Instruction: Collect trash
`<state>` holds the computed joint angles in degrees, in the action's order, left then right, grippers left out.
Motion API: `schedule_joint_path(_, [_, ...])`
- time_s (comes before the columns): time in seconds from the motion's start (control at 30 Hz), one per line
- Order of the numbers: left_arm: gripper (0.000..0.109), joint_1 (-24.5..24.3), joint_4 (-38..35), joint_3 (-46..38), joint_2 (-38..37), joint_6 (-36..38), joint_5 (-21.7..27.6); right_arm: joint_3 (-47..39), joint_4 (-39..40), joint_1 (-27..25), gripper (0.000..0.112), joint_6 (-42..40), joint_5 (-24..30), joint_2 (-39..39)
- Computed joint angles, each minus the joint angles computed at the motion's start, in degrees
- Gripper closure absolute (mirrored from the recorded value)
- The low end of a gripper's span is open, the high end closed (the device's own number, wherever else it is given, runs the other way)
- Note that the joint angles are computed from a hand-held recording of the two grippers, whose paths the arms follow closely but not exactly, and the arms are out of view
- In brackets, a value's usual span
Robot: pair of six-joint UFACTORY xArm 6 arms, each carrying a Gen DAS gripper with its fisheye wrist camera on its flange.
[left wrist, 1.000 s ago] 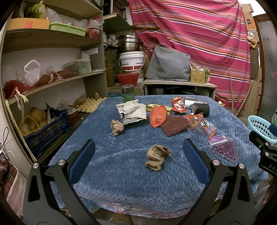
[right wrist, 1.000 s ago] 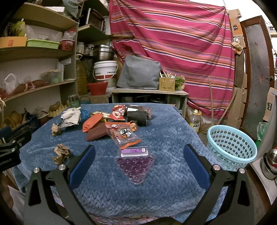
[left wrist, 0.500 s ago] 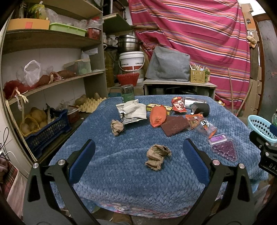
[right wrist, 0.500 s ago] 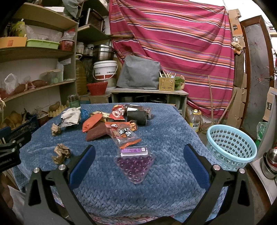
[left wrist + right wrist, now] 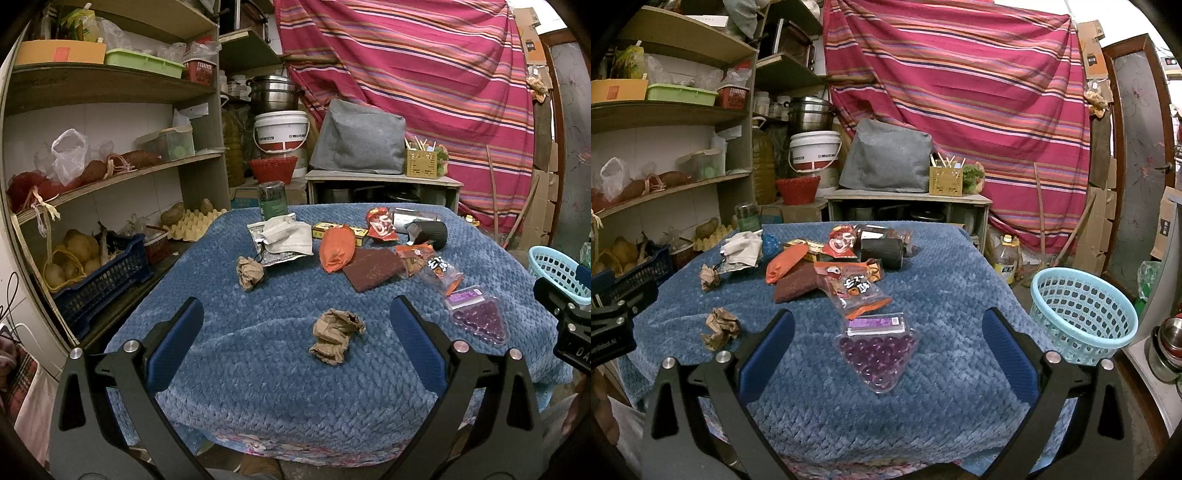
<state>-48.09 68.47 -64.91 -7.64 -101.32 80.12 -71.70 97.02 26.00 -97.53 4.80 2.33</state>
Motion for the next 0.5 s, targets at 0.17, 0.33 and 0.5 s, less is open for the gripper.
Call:
schedule_joint_path(0.17, [0.011, 0.1, 0.1, 0.2, -0.3, 0.1, 0.1, 0.1, -0.1, -0.1, 0.013, -0.1, -0.1, -0.3])
schedule_joint_path(0.33, [0.011, 0.1, 0.1, 0.2, -0.3, 0.0, 0.0, 0.1, -0.2, -0.2, 0.013, 0.0, -0.1, -0.2])
schedule_joint_path(0.5, [0.011, 0.3, -0.3, 0.4, -0.4, 0.4, -0.2, -0.1, 0.8, -0.3, 0.013, -0.6, 0.0, -0.3])
